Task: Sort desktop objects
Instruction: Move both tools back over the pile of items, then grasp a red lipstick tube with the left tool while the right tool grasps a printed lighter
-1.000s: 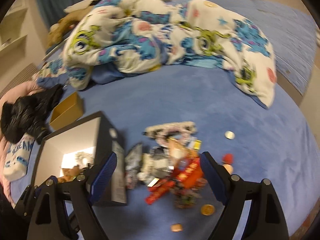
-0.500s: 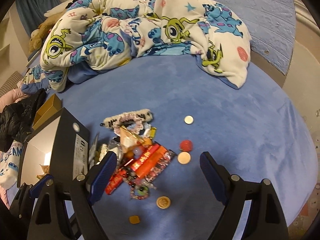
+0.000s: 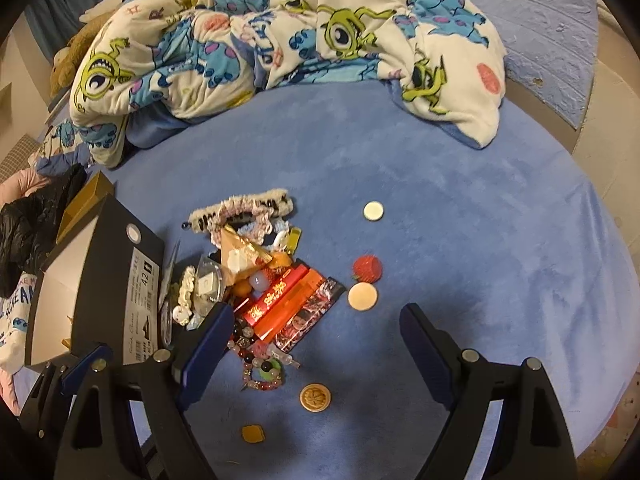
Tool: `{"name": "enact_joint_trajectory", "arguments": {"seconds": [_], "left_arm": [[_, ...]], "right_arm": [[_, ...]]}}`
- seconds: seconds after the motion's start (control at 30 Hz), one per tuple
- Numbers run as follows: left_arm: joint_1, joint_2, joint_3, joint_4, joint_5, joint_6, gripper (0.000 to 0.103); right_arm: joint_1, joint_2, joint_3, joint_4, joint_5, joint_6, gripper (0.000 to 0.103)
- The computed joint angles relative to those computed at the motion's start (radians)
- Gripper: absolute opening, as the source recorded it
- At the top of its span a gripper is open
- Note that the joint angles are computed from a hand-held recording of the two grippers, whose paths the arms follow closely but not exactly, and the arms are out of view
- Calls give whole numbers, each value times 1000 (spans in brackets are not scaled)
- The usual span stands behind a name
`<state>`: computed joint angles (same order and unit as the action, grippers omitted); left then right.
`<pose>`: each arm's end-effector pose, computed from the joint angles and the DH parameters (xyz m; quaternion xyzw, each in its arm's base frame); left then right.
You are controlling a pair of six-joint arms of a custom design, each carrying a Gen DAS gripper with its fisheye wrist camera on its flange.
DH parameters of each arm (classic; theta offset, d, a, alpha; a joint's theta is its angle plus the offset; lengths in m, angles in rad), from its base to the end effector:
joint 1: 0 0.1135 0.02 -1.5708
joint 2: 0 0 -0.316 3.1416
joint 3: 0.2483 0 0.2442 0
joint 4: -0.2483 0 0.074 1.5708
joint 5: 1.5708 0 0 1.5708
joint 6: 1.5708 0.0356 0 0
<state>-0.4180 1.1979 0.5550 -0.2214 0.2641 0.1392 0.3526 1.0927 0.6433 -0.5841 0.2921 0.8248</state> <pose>0.1796 -0.0899 0.2315 0.2996 0.8817 -0.1700 0.3224 0.1623 0.0488 0.2524 0.2607 0.9184 0.0291 0.2963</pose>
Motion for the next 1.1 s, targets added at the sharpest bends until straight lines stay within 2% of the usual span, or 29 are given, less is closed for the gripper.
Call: {"name": "enact_joint_trajectory", "arguments": {"seconds": [0.17,0.3,0.8,1.0,1.1], "left_arm": [[25,63,-27,54,49,0,94],[23,126,-44,115,42,4,94],[-81,290,-130,323,-66,-5,94],[-103,320,-161,397,-101,-2,93],[-107,331,-172,434,-133,8,85]], "right_arm": [[-13,62,-40,83,-43,-10,87],[-26,109,-62,138,-68,-22,87],[-84,251,-132,322,-139,-32,87],[-71,305,-131,360,-121,-42,88],[-63,326,-126,373,-106,-42,89]]}}
